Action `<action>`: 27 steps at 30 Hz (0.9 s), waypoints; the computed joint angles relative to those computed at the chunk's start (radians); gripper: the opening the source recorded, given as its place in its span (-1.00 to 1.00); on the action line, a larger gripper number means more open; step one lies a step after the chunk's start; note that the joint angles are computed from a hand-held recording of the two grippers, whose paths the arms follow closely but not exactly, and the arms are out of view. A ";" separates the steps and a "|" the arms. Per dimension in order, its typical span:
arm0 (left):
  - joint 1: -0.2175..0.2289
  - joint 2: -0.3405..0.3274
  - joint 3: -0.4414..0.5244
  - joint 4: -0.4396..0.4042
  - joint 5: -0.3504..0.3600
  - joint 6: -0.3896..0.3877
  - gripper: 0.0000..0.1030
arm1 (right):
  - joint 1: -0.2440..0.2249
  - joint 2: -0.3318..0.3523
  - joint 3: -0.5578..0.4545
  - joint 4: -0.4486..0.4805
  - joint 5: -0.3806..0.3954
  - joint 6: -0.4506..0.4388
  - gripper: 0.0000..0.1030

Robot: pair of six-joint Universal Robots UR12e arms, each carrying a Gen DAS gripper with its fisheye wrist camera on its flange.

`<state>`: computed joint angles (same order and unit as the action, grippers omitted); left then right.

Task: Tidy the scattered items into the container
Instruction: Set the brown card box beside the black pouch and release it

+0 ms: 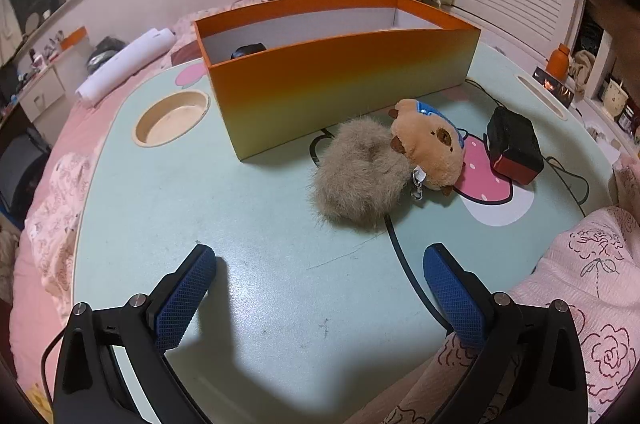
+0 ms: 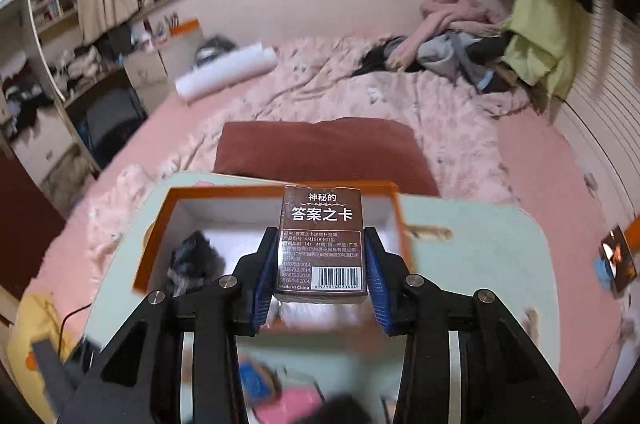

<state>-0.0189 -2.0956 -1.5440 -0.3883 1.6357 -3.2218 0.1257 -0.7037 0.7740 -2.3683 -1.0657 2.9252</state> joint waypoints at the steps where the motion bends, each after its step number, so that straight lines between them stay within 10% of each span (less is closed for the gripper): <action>1: 0.000 0.000 0.000 -0.001 0.001 0.000 1.00 | -0.008 -0.015 0.031 -0.011 -0.005 0.019 -0.19; 7: 0.001 0.001 -0.002 0.000 0.000 0.000 1.00 | -0.023 -0.079 0.224 -0.062 -0.224 0.086 -0.19; 21: 0.004 0.005 -0.007 0.005 -0.001 -0.004 1.00 | 0.028 -0.064 0.223 -0.080 -0.161 -0.001 -0.18; 27: 0.003 0.004 -0.007 0.005 0.001 -0.007 1.00 | 0.012 -0.086 0.281 -0.151 -0.112 0.051 0.25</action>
